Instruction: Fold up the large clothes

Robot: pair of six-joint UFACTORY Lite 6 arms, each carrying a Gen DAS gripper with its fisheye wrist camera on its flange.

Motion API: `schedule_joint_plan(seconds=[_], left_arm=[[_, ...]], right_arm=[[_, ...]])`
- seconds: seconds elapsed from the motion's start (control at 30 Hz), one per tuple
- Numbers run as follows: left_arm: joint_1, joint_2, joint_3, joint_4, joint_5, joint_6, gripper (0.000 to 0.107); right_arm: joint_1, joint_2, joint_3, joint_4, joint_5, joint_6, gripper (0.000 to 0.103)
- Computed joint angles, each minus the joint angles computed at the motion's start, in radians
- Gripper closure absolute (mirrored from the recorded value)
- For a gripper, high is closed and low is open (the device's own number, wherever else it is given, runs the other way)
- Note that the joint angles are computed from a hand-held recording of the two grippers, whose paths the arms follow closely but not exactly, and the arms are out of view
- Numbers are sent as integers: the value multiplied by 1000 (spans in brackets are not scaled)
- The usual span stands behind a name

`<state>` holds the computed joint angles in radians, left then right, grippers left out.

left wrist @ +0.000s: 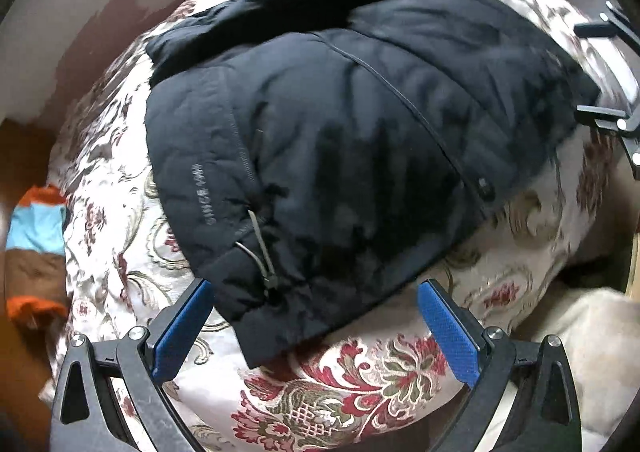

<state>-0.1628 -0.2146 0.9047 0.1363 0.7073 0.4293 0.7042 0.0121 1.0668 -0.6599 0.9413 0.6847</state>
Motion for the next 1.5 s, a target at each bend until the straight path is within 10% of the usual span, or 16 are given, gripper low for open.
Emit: schedule_joint_plan(seconds=[1.03, 1.5], left_arm=[[-341, -16, -350, 752, -200, -766, 4], [-245, -46, -287, 507, -229, -485, 4]], right_arm=[[72, 208, -68, -409, 0, 316, 2], [-327, 339, 586, 423, -4, -505, 2]])
